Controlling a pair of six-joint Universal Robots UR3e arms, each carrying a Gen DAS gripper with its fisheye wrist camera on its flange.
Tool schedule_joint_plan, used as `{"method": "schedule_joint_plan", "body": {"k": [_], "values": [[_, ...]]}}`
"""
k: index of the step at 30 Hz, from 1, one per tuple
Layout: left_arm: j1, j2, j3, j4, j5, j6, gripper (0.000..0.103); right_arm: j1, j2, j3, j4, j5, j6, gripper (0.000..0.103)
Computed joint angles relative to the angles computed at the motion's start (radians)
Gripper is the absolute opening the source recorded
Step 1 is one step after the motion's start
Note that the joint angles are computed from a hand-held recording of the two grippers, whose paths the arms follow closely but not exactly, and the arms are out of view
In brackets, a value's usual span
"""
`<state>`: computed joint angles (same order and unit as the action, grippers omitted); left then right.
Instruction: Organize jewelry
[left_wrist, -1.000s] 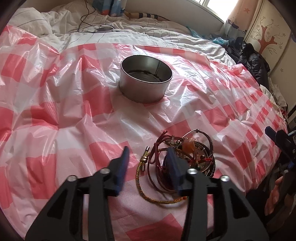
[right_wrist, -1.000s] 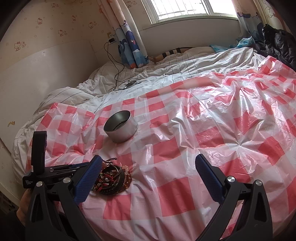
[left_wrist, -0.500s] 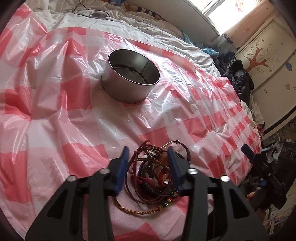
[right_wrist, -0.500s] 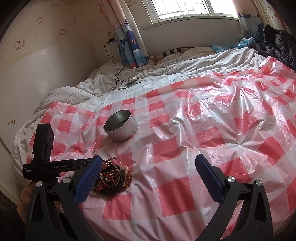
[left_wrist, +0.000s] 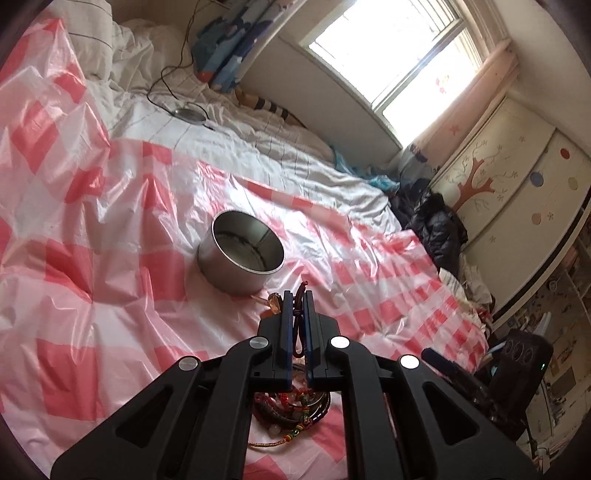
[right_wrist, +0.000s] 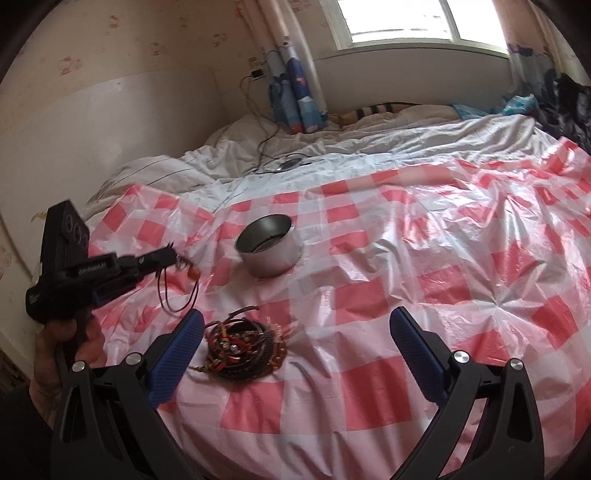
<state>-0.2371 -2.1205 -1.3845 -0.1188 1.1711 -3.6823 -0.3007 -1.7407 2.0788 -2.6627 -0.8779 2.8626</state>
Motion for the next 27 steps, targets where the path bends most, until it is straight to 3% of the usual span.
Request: {"method": "schedule_joint_plan", "body": {"k": [5,11,13,16,21,25,27], "values": [[0.039,0.075,-0.092,0.03,0.011,-0.031,0.004,0.106,0.112,-0.147,0.184,0.052,-0.177,0.097],[0.073,0.113,-0.14,0.037,-0.032,-0.042,0.004,0.167,0.322,-0.388,0.43,0.129,-0.255,0.093],[0.077,0.118,-0.159,0.051,-0.039,-0.034,0.004,0.19,0.389,-0.474,0.493,0.121,-0.26,0.079],[0.079,0.121,-0.175,0.07,-0.046,-0.033,0.004,0.205,0.448,-0.55,0.584,0.11,-0.284,0.066],[0.086,0.134,-0.202,0.097,-0.056,-0.04,0.004,0.235,0.519,-0.629,0.621,0.068,-0.263,0.052],[0.09,0.132,-0.206,0.107,-0.062,-0.047,0.004,0.213,0.542,-0.648,0.652,0.083,-0.24,0.049],[0.091,0.132,-0.208,0.11,-0.065,-0.05,0.004,0.212,0.556,-0.662,0.66,0.083,-0.229,0.037]]}}
